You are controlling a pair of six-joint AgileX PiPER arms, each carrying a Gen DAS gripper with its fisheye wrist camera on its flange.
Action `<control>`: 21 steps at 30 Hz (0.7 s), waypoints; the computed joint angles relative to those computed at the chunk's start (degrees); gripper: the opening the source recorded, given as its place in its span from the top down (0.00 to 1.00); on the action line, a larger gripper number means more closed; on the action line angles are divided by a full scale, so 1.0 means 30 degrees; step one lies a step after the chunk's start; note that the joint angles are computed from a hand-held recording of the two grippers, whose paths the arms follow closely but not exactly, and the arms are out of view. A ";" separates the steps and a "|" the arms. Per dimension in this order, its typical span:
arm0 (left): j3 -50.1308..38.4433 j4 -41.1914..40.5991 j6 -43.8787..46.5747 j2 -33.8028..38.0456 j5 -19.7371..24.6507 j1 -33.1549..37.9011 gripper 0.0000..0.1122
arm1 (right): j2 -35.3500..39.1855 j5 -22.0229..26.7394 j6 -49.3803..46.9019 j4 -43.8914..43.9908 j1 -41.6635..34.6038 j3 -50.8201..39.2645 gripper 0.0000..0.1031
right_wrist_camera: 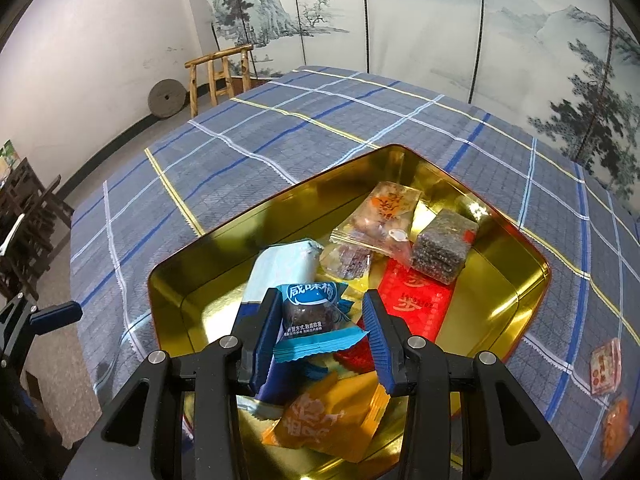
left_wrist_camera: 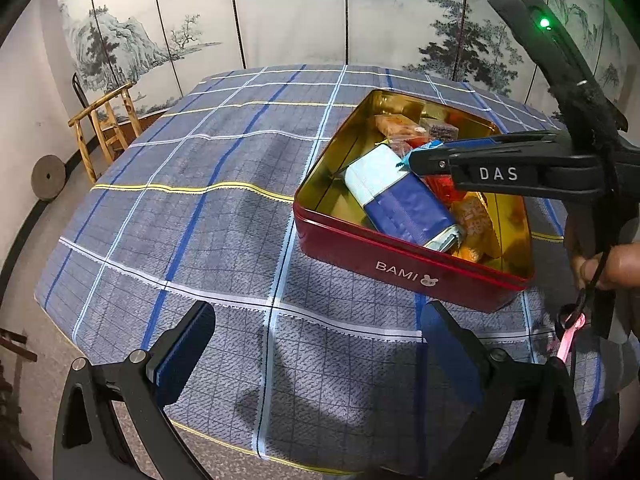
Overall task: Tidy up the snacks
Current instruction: 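Carry the blue candy into the tin and open the right tool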
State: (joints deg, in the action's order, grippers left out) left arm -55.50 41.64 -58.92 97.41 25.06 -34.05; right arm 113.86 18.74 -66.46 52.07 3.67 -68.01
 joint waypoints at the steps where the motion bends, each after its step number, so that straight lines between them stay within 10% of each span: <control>1: 0.0042 0.0038 -0.0034 -0.0012 -0.0020 -0.0011 0.10 | 0.0046 -0.0140 0.0135 -0.0174 0.0034 -0.0017 0.58; 14: 0.0022 -0.0035 0.0008 0.0126 -0.0037 0.0014 0.10 | 0.0222 -0.0689 -0.0218 0.0363 0.0055 0.0038 0.56; 21: 0.0157 0.0488 -0.0573 -0.0014 0.0205 -0.0213 0.10 | -0.0476 -0.0060 -0.4497 0.5244 -0.0663 0.0809 0.42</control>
